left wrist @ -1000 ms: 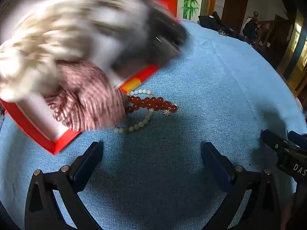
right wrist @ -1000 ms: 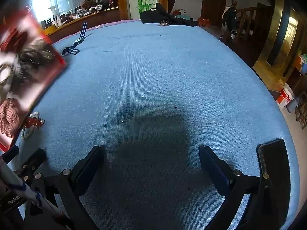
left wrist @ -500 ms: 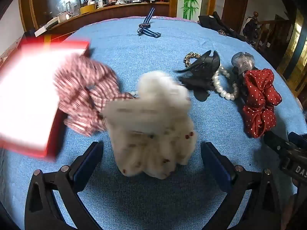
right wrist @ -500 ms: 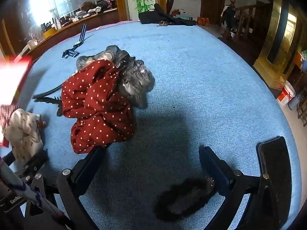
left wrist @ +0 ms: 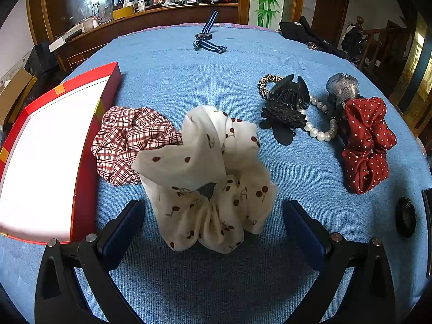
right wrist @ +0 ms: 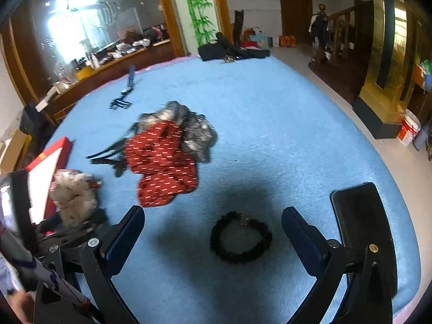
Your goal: Organize jewelry
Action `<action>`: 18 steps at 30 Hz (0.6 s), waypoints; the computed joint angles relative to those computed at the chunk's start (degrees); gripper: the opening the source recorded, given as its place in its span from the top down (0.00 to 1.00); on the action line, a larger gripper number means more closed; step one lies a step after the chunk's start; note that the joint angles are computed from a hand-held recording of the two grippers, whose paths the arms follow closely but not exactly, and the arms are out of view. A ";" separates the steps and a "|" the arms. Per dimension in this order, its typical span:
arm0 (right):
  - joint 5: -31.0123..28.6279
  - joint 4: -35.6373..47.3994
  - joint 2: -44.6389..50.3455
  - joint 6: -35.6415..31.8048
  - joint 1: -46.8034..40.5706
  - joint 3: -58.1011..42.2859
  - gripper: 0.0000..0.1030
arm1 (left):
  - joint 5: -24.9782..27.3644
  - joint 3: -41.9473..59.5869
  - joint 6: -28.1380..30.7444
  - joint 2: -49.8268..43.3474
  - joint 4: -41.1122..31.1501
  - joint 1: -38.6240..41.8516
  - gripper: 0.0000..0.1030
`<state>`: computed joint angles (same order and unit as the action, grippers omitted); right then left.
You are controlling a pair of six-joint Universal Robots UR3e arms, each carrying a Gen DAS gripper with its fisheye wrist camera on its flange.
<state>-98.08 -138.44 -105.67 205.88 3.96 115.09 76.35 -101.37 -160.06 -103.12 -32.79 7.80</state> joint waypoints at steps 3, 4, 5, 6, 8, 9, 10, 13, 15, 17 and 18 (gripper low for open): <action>-1.82 0.78 0.17 1.34 3.43 -1.41 0.00 | 0.03 -0.24 0.12 0.01 0.26 0.01 0.00; -2.32 1.16 -0.03 1.80 4.03 -1.58 0.00 | 0.00 -0.37 0.41 0.12 0.25 0.05 0.00; -2.48 1.51 -0.86 2.11 4.38 -1.21 0.00 | 0.16 -0.44 0.93 0.59 -0.43 0.08 0.00; -2.36 1.63 -1.39 2.30 4.61 -0.99 0.00 | 0.52 -0.76 1.46 1.32 -1.01 0.17 0.00; -2.73 2.03 -1.77 2.79 5.29 -1.03 0.00 | 0.27 -3.71 1.46 4.63 0.61 1.37 0.00; -3.17 2.16 -2.03 2.91 5.72 -1.02 0.00 | -1.83 -5.69 2.18 7.29 0.81 2.99 0.00; -3.87 2.45 -1.64 3.23 6.35 -1.64 0.00 | -4.00 -8.48 2.74 10.46 2.08 4.85 0.00; -4.66 3.14 -1.46 3.75 7.43 -2.41 0.00 | -10.52 -13.91 6.40 20.50 1.00 11.13 0.00; -4.96 2.97 -1.33 4.46 8.06 -2.73 0.00 | -13.65 -17.99 7.74 26.35 3.02 15.54 0.00; -5.28 2.46 -0.26 4.64 9.16 -3.53 0.00 | -17.45 -19.32 9.94 30.42 0.15 19.62 0.00; -6.45 2.60 0.80 5.11 10.23 -4.41 0.00 | -18.76 -19.77 10.70 31.83 -0.80 21.42 0.00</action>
